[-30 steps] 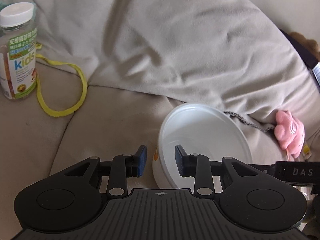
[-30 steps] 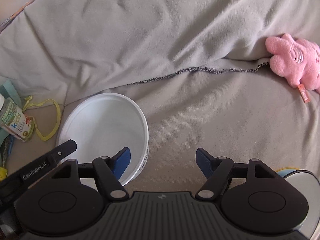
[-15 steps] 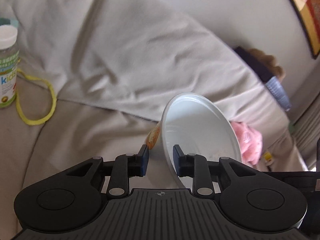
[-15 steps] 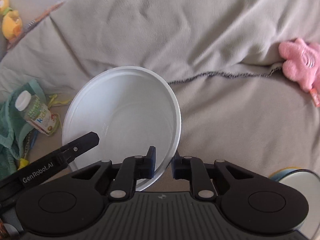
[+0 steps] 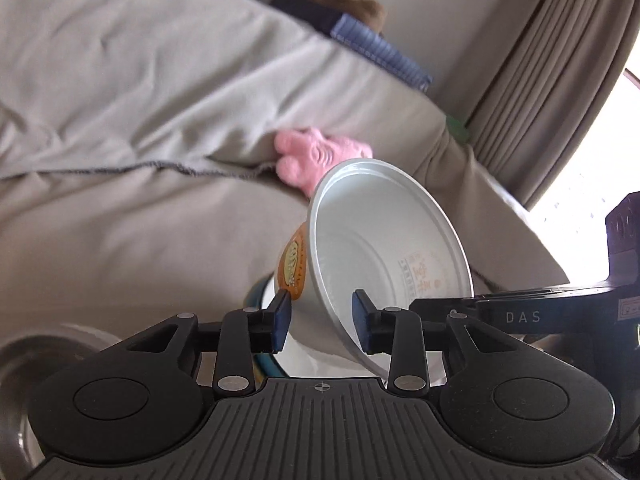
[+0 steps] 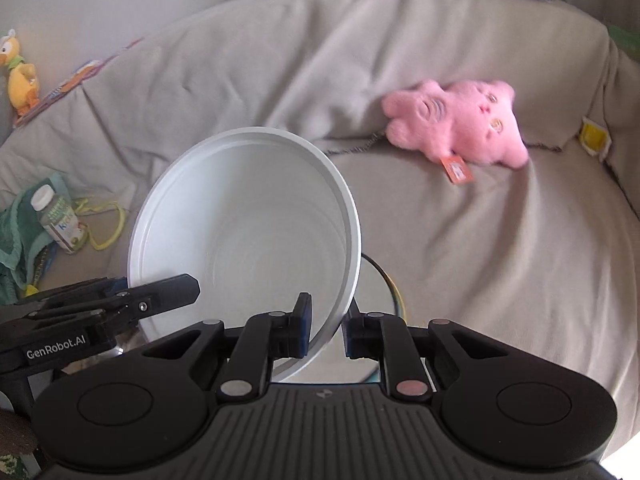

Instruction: Organize plates and bowls

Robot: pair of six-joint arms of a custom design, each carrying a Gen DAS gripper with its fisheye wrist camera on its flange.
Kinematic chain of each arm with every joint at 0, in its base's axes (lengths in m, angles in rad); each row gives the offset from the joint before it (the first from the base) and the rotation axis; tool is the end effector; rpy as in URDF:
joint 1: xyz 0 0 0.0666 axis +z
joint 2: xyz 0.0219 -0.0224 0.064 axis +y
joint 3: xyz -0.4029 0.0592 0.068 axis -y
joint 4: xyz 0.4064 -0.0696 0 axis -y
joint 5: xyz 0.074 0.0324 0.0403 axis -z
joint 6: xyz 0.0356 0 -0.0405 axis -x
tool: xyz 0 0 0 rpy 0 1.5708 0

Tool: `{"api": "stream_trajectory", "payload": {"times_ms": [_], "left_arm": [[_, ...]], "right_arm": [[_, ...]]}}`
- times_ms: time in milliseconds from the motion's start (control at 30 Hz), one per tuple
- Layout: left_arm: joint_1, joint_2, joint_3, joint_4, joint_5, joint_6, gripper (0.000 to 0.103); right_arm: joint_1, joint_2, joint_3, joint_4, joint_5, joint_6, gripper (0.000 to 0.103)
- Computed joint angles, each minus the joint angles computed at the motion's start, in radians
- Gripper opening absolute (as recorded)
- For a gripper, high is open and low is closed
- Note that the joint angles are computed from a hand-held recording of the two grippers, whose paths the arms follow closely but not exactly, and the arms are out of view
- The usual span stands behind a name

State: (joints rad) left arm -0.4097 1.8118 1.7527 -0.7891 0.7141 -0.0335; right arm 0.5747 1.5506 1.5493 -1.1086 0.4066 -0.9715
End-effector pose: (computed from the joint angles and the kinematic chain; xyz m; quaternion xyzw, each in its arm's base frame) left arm 0.5926 -0.2832 0.4058 0.3132 0.8279 -0.3831 0.2642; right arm 0.4573 0.2789 0.4386 0.2332 0.9257 0.0155 0.2974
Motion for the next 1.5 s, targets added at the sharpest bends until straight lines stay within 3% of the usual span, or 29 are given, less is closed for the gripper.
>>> {"api": "stream_trajectory", "payload": {"times_ms": [67,167,267,333,400,467,567,633,700,933,1100,1333,1500], "left_arm": [[-0.014,0.031,0.014,-0.041,-0.014,-0.019,0.036],[-0.013,0.022,-0.029,0.017,-0.035,0.017,0.036],[0.019,-0.009,-0.057,0.042,0.035,0.026,0.036],[0.051,-0.039,-0.068,0.044,0.043,0.004,0.036],[0.085,-0.079,-0.097,0.059,-0.005,-0.019,0.036],[0.126,-0.114,-0.133,0.08,-0.079,-0.034,0.036],[0.184,-0.149,-0.182,0.101,-0.233,-0.047,0.036],[0.224,-0.146,-0.184,0.076,-0.269,-0.044,0.036],[0.263,-0.125,-0.168,0.04,-0.241,-0.019,0.036],[0.302,-0.03,-0.103,-0.064,-0.245,-0.005,0.036],[0.316,0.02,-0.087,-0.124,-0.132,0.005,0.037],[0.302,0.051,-0.04,-0.179,-0.139,0.032,0.042],[0.291,0.075,-0.016,-0.154,-0.137,0.061,0.047]], "right_arm": [[-0.011,-0.004,-0.052,0.017,-0.02,-0.024,0.019],[-0.016,-0.007,-0.092,0.047,-0.018,-0.053,0.019],[-0.008,-0.029,-0.11,0.07,0.004,-0.067,0.021],[0.009,-0.038,-0.097,0.054,0.049,-0.071,0.022],[0.045,-0.047,-0.081,0.034,0.119,-0.086,0.023],[0.083,-0.065,-0.084,0.065,0.161,-0.08,0.03],[0.151,-0.056,-0.073,0.12,0.192,-0.077,0.057],[0.19,-0.026,-0.055,0.161,0.17,-0.067,0.06],[0.216,0.027,-0.019,0.183,0.116,-0.087,0.06],[0.234,0.223,0.11,0.189,-0.05,-0.275,0.06],[0.229,0.278,0.128,0.258,-0.096,-0.386,0.063],[0.215,0.312,0.122,0.339,-0.158,-0.423,0.062],[0.209,0.331,0.155,0.312,-0.151,-0.382,0.059]]}}
